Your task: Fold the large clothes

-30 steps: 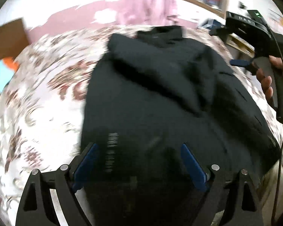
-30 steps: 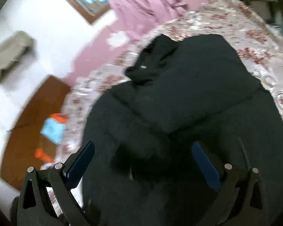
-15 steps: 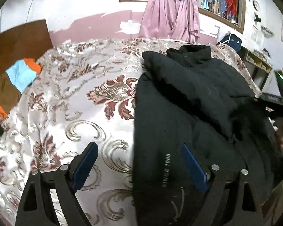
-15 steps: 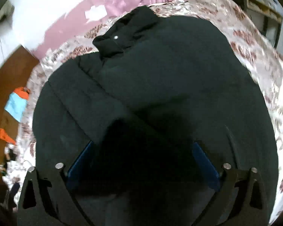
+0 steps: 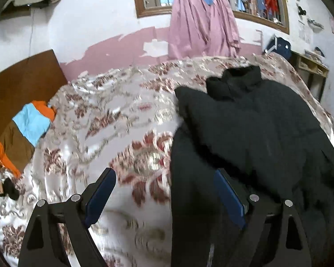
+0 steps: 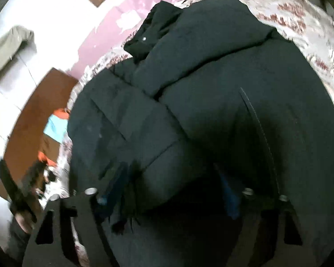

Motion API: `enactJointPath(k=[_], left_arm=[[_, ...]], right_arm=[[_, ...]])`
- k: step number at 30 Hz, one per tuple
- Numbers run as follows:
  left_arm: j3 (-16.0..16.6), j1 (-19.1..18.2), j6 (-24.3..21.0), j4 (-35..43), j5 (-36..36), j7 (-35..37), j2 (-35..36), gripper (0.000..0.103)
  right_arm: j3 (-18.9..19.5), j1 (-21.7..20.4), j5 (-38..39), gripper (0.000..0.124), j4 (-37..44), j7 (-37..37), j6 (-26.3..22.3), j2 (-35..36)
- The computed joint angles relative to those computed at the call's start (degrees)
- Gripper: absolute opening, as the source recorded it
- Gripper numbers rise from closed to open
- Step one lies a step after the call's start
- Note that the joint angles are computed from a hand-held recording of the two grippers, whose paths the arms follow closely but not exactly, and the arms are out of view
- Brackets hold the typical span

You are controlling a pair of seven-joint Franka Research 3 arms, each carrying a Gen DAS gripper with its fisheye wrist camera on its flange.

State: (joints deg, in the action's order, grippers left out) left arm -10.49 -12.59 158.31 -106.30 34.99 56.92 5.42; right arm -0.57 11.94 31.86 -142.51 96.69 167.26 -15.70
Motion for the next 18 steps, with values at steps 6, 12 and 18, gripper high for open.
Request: enactJointPath(k=[6, 12, 18], left_arm=[[1.31, -0.77, 3.07, 5.4, 2.25, -5.08, 4.54, 0.089], [1.53, -1.32, 4.0, 10.3, -0.65, -3.03, 9.58, 0.089], [1.5, -2.6, 1.58, 18.43, -5.09, 1.98, 16.72, 0.089]], right_arm=[[2.54, -5.76, -12.15, 0.005, 2.73, 1.58, -3.53, -1.69], [18.09, -28.0, -49.76, 0.004, 10.16, 22.85, 0.98, -1.69], [28.34, -41.49, -81.17, 0.004, 28.85, 42.78, -5.29, 9.37]])
